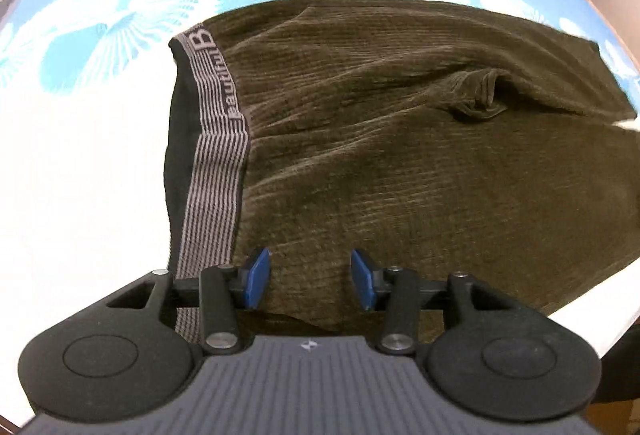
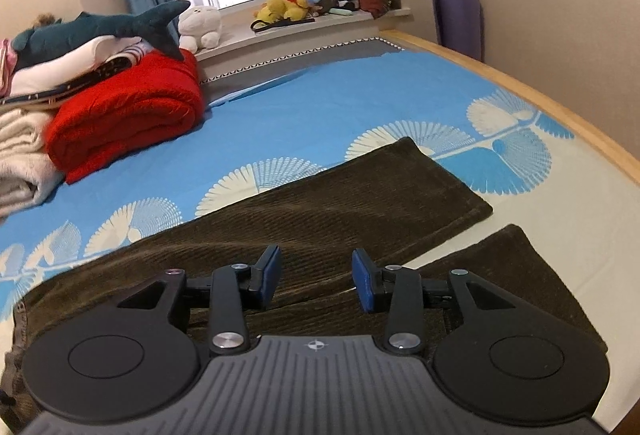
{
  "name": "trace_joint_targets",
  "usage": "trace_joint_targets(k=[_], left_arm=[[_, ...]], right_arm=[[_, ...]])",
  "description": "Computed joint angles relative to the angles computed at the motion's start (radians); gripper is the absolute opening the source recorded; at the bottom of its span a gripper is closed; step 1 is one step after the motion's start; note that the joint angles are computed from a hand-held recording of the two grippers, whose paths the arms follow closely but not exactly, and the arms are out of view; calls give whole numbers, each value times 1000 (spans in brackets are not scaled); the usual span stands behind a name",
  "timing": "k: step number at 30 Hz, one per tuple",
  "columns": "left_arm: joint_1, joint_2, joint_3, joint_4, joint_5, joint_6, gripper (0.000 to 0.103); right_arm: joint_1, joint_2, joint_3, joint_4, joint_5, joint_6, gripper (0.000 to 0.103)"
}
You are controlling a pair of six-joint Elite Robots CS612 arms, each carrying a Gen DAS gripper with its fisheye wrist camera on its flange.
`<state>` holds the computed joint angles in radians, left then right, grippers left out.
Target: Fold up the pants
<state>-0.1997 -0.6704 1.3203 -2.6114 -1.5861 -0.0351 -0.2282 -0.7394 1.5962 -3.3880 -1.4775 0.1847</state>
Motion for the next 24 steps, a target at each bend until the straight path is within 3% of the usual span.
trace_joint_targets(k=[7,15,16,17,19,21,24], left_arm=[[-16,-1,13,-40,61,14,50],[-22,5,2,-58,74,7,50],[-24,7,-1,-62,75,11,48],[-25,8,-1,-70,72,13,45],[-27,8,-1,-86,62,13,21],[-29,10,-3,-110,62,11,9],[-26,10,-9,-147,59,-34,4]], right_arm=[[12,6,-16,33,-19,-36,41],[15,12,-27,22,-15,-57,41],[15,12,-30,28,-12,-59,40],[16,13,-32,28,-13,-59,32],[19,15,-37,21,-13,-58,20],[19,16,-39,5,2,-58,16],[23,21,-47,-15,15,-64,15]])
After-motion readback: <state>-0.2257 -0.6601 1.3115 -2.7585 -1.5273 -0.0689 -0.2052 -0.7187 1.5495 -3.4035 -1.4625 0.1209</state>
